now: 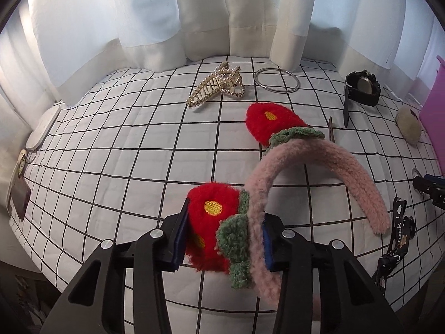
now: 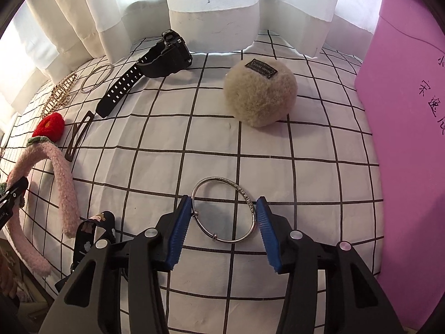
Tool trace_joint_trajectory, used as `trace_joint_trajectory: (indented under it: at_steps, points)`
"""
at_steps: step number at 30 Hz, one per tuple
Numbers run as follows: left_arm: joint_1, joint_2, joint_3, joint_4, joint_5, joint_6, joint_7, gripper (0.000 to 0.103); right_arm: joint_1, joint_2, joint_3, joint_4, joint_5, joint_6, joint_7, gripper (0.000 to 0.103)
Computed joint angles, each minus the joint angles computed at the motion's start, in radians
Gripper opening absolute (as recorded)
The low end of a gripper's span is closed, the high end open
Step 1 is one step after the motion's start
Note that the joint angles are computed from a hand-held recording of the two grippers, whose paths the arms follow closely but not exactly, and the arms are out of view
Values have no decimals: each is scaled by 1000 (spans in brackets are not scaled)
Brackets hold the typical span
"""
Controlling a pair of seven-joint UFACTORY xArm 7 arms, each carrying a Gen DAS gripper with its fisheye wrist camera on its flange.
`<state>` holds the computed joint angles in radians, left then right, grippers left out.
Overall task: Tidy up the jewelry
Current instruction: 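Close the right tool on the silver bangle, then carry the headband with the left tool while the right tool carries the bangle into the pink tub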
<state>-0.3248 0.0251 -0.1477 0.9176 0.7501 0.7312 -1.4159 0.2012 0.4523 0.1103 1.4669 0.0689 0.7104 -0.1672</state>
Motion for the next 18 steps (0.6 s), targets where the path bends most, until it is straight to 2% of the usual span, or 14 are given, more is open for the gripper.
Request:
trace_joint_trajectory:
  at_steps: [12, 18]
  points:
    - [10, -47, -16, 15, 6, -29, 4, 40, -31, -100, 20, -71, 76, -18, -63, 47]
    - [11, -55, -27, 44, 21, -22, 16, 40, -31, -127, 25, -55, 115, -12, -78, 47]
